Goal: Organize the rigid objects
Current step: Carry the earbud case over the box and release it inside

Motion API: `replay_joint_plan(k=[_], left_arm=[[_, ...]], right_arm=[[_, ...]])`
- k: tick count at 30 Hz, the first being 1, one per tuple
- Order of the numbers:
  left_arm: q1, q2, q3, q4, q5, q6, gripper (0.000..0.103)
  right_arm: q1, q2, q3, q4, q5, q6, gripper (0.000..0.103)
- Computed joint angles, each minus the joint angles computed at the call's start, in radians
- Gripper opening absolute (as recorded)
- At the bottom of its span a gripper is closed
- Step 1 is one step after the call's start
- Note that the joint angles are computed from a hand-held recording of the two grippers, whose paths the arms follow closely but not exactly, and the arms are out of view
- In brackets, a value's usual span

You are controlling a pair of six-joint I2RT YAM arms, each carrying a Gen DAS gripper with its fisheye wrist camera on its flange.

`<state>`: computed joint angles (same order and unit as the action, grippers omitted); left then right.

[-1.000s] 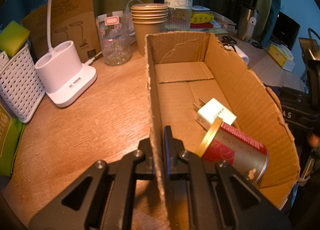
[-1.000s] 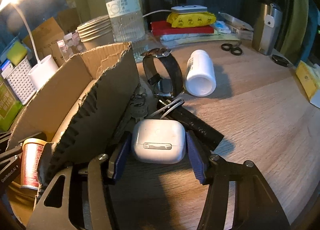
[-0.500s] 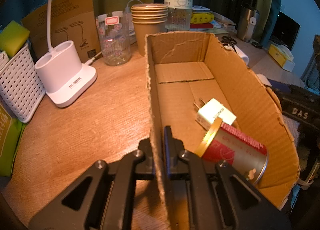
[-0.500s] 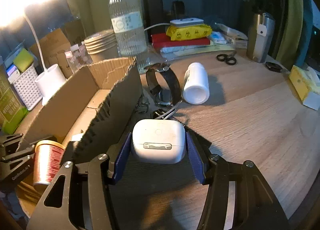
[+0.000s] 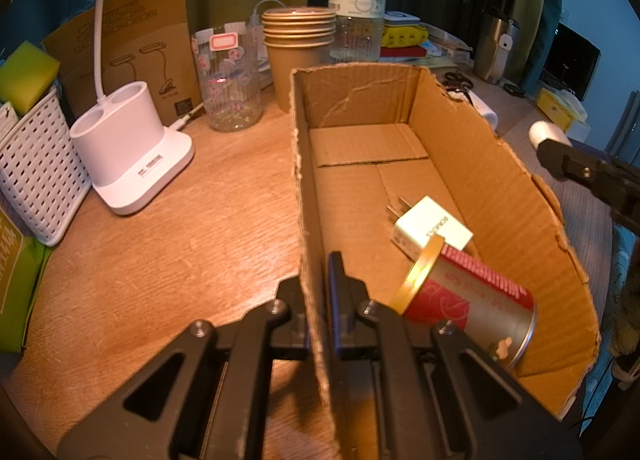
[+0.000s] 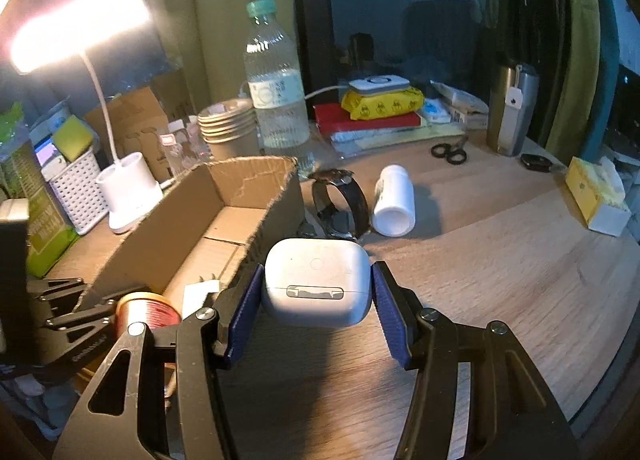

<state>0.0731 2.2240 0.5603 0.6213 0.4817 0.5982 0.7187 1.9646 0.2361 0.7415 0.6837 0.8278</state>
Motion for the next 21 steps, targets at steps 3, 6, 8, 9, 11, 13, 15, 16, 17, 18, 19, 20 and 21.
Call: replay_joint_plan(k=[3,6,8,9,11,13,15,16,17,18,19,20,21], left_arm=[[-0.001,0.002,0.001,0.001,-0.001,-0.001,0.007],[0.0,0.0,0.0,0.0,0.0,0.0,0.007],[0.0,0.0,0.001,0.0,0.0,0.0,0.007],[-0.001,0.002,0.001,0.001,-0.001,-0.001,0.007],[0.0,0.0,0.001,0.0,0.0,0.0,0.007],[0.0,0.001,0.001,0.0,0.0,0.0,0.007],[0.0,0.001,0.001,0.0,0.0,0.0,0.007],[0.0,0.001,0.001,0.0,0.0,0.0,0.007],[0.0,0.001,0.001,-0.001,0.0,0.001,0.007],[0.0,0.001,0.001,-0.001,0.0,0.001,0.007],[-0.001,0.002,0.002,0.0,0.0,0.0,0.007],[-0.001,0.002,0.002,0.0,0.0,0.0,0.007],[0.0,0.001,0.001,-0.001,0.0,0.0,0.007]], right_arm=[[0.04,-0.027,0.011,-0.046,0.023,0.017,0.058],[0.073,-0.051,0.025,-0.092,0.042,0.028,0.058],[0.09,-0.064,0.034,-0.117,0.053,0.034,0.058],[0.096,-0.067,0.037,-0.124,0.057,0.035,0.058],[0.107,-0.077,0.04,-0.136,0.063,0.04,0.058],[0.118,-0.083,0.043,-0.144,0.068,0.045,0.058],[0.129,-0.085,0.045,-0.144,0.07,0.044,0.058],[0.134,-0.083,0.049,-0.146,0.07,0.045,0.058],[0.14,-0.08,0.055,-0.148,0.07,0.043,0.058],[0.146,-0.076,0.062,-0.15,0.068,0.042,0.058],[0.153,-0.07,0.071,-0.153,0.067,0.04,0.058],[0.156,-0.064,0.079,-0.152,0.064,0.037,0.058],[0.161,-0.058,0.087,-0.154,0.062,0.034,0.058]])
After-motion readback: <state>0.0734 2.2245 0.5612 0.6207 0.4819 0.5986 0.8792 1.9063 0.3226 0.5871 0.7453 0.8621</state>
